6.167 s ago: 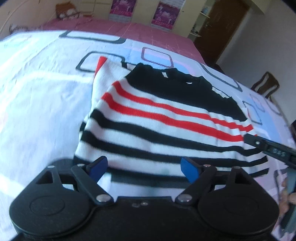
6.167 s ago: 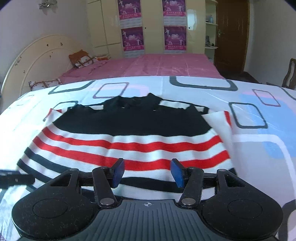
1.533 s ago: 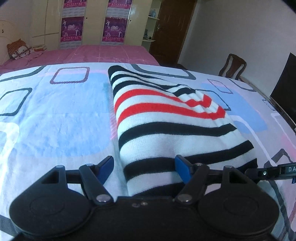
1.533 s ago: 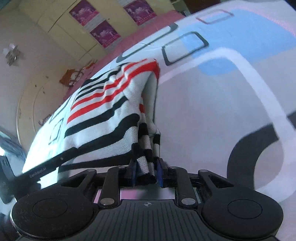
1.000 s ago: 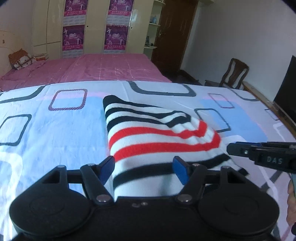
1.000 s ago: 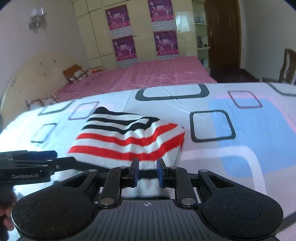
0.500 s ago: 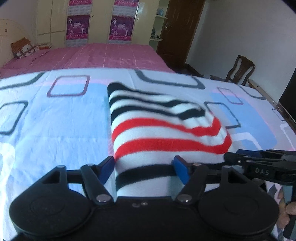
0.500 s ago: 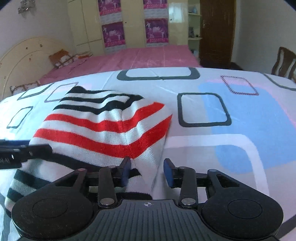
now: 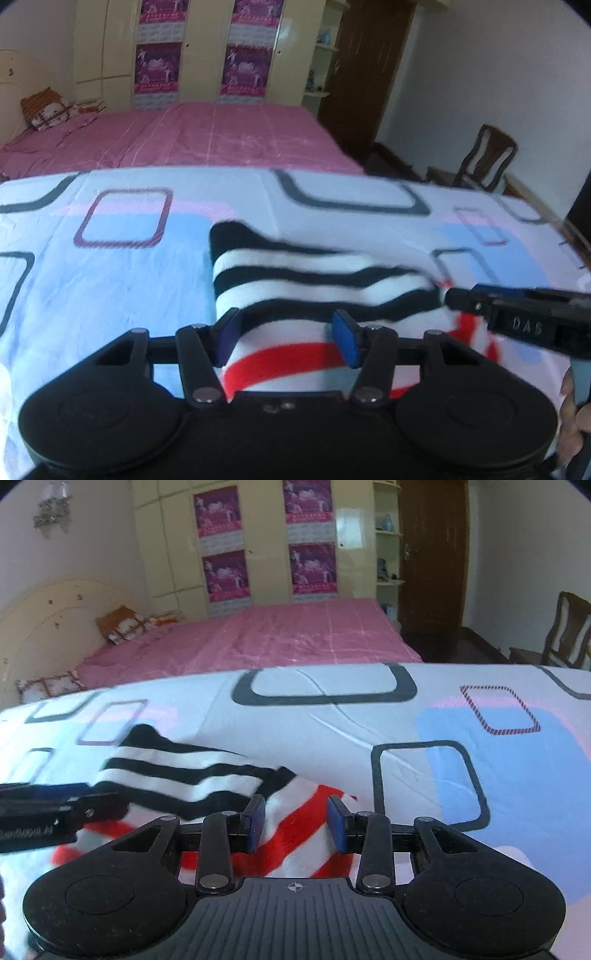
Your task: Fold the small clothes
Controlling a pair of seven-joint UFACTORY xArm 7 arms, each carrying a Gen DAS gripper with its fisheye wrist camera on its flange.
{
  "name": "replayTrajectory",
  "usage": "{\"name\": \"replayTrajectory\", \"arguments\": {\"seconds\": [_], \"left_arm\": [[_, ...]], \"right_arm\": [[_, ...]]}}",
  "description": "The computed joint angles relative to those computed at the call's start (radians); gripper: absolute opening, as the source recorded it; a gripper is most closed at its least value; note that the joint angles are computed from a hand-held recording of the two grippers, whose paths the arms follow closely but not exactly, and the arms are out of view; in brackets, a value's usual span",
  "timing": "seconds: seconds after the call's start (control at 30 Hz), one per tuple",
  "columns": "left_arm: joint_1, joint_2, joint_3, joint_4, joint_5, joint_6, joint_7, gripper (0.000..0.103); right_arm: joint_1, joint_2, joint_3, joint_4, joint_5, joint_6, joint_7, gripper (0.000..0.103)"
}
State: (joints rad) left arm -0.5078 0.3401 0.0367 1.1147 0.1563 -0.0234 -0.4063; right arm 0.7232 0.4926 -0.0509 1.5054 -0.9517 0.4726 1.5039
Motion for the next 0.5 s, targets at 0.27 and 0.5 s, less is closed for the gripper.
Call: {"name": "replayTrajectory", "arguments": {"seconds": [0.27, 0.5], "left_arm": [[-0.138, 0.020, 0.153, -0.048, -0.001, -0.088, 0.027, 0.057], [-0.213, 0.028, 0.223, -0.037, -0.063, -0.069, 0.068, 0.063]], "right_arm": [[0.002, 0.014, -0.025, -0.028, -0.019, -0.027, 0.009, 0.038], [-0.011, 0.019, 0.000, -0.012, 0.012, 0.009, -0.055, 0.038]]}}
